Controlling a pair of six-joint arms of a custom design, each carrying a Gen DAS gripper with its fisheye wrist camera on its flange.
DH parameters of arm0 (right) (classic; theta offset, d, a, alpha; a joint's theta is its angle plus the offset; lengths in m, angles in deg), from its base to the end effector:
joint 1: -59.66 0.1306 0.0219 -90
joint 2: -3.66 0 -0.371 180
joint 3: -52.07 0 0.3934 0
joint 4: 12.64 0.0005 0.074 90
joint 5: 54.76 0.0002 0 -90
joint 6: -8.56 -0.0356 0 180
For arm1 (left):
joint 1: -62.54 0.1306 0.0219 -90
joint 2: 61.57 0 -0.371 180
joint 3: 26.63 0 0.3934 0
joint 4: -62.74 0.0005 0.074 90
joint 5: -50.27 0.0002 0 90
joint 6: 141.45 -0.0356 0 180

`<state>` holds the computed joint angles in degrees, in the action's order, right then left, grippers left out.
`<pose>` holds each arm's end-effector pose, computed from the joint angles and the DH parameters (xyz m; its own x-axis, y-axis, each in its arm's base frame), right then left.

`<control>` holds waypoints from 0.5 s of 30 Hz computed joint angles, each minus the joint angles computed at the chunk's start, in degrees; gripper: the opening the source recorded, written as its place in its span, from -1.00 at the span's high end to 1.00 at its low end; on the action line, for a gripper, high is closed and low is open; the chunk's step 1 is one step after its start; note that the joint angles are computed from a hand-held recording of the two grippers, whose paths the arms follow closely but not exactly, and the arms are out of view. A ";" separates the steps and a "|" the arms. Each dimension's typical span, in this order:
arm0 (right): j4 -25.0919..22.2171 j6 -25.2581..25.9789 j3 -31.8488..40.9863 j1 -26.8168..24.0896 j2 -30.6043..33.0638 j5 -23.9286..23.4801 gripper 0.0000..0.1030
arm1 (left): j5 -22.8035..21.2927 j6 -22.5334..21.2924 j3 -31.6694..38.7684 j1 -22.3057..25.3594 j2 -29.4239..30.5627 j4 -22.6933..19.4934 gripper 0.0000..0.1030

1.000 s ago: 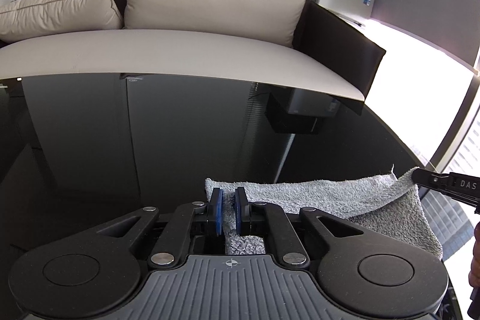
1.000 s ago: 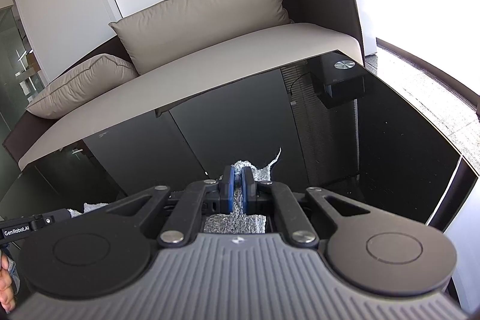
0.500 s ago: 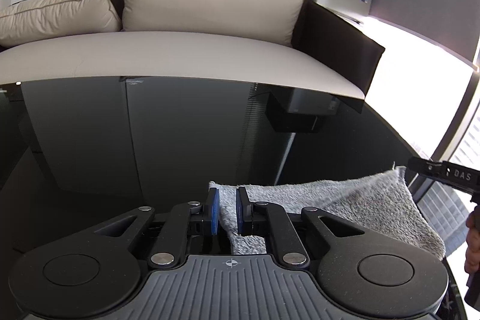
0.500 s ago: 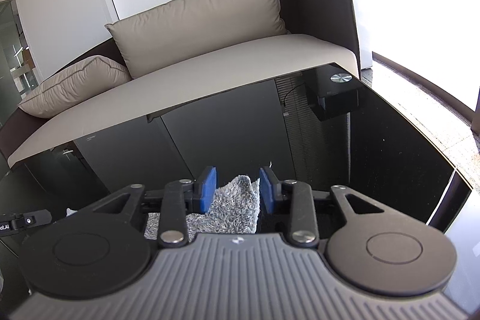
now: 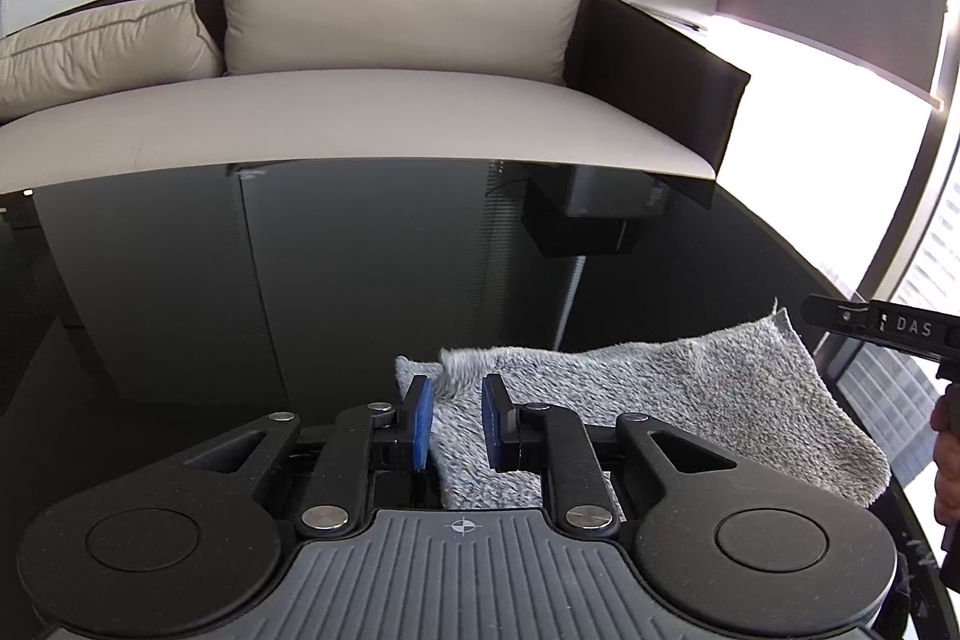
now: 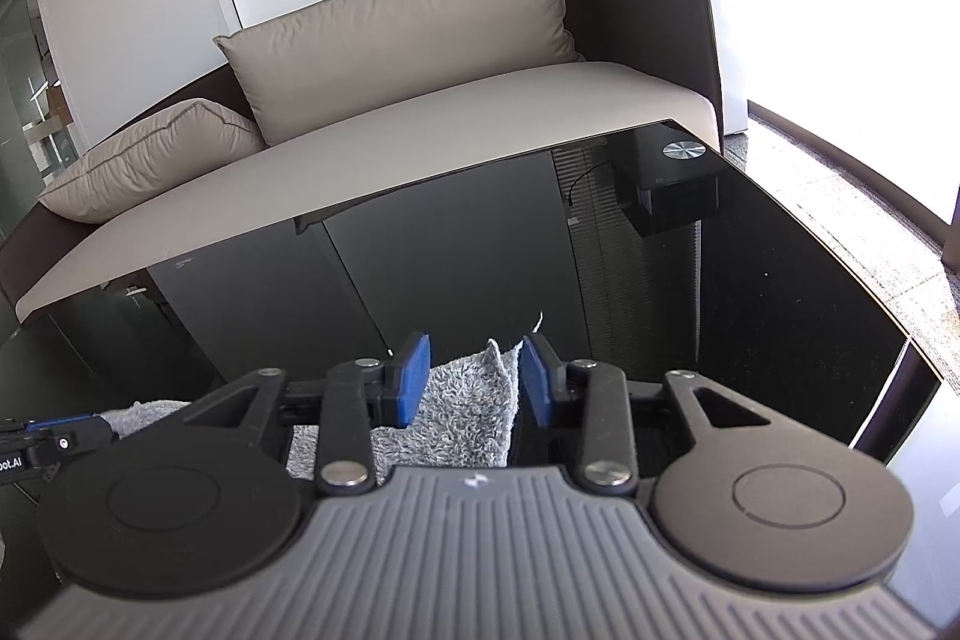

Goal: Fold towel
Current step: 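Lower the folded edge onto the towel and open both tools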

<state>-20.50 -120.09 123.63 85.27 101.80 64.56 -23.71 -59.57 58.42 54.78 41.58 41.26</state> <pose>0.4701 0.2055 0.2623 -0.4062 0.4092 -0.8171 0.3086 0.9030 0.2988 0.5570 -0.0863 0.3005 -0.5769 0.2156 -0.7878 0.4263 0.9022 -0.0652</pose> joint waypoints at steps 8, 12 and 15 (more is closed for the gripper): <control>-0.89 0.73 0.66 0.60 0.43 0.01 0.23 | 0.90 -1.43 0.51 0.02 0.25 -2.60 0.59; -1.54 0.85 0.68 0.90 0.38 0.06 0.10 | 0.81 -2.23 -0.18 -0.27 -0.10 -3.07 0.42; -2.25 0.81 1.12 1.07 0.56 -0.32 0.04 | 0.58 -2.68 -0.97 -0.50 -0.48 -3.10 0.19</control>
<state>-22.75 -119.27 124.75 86.34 102.36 64.24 -23.13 -62.25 57.45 54.28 41.10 38.16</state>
